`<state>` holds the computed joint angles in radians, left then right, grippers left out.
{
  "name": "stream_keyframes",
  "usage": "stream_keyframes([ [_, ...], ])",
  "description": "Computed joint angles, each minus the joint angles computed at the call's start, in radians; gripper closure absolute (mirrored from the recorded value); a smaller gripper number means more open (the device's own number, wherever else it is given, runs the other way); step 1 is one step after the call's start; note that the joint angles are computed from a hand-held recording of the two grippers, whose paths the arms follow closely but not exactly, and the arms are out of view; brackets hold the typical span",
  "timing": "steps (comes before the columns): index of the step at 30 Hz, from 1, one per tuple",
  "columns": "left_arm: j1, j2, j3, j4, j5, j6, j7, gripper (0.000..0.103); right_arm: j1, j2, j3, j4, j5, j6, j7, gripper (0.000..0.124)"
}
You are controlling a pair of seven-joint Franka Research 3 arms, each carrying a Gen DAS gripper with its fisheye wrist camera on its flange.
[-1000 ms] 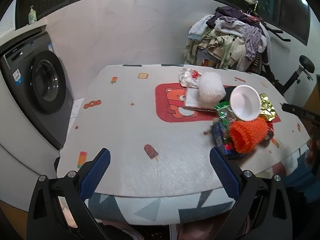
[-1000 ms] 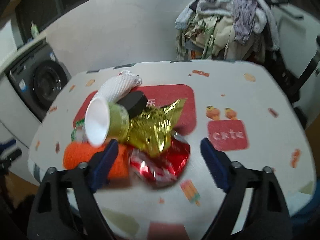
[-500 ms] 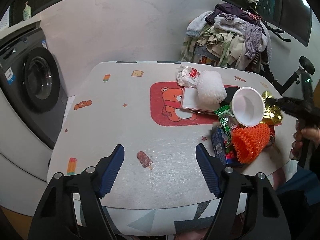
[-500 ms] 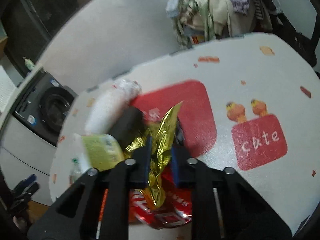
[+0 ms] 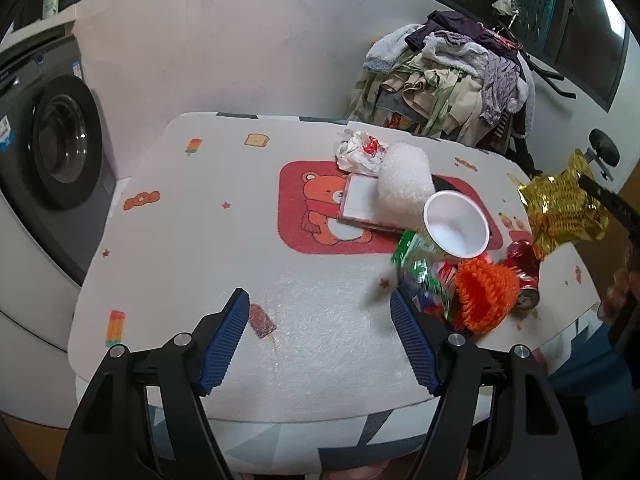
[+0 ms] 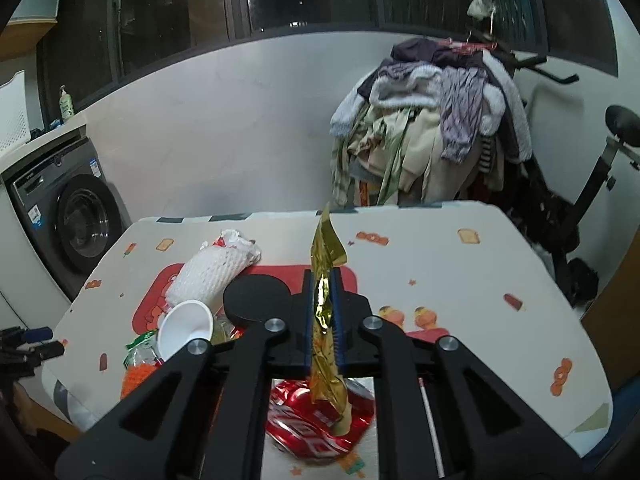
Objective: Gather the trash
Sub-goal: 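Grasp the gold foil wrapper with the right gripper and lift it, then grasp the white bubble-wrap sleeve with the left gripper while the right holds the foil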
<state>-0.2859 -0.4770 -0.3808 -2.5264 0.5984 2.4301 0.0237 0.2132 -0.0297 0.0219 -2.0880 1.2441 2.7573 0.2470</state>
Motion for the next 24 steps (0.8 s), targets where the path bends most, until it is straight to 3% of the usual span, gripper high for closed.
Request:
stream_keyframes([
  [9,0.079,0.119,0.062,0.067,0.034,0.226,0.047,0.037,-0.028,-0.011,-0.023,-0.006,0.051,-0.056,-0.021,0.112],
  [10,0.084,0.167,0.089,0.097,0.025,0.284,0.09,0.037,-0.03,-0.013,-0.025,-0.007,0.056,-0.065,-0.024,0.113],
  [14,0.066,0.343,0.155,0.253,-0.113,0.324,0.328,0.036,-0.038,-0.017,-0.029,-0.015,0.088,-0.084,-0.042,0.113],
  [16,0.061,0.456,0.175,0.371,-0.223,0.291,0.492,0.032,-0.041,-0.019,-0.031,-0.016,0.095,-0.089,-0.048,0.113],
  [19,0.071,0.585,0.175,0.524,-0.296,0.21,0.625,0.029,-0.045,-0.028,-0.034,-0.023,0.108,-0.094,-0.072,0.113],
  [24,0.041,0.767,0.196,0.77,-0.219,-0.001,0.69,0.029,-0.062,-0.045,-0.053,-0.031,0.096,-0.157,-0.032,0.113],
])
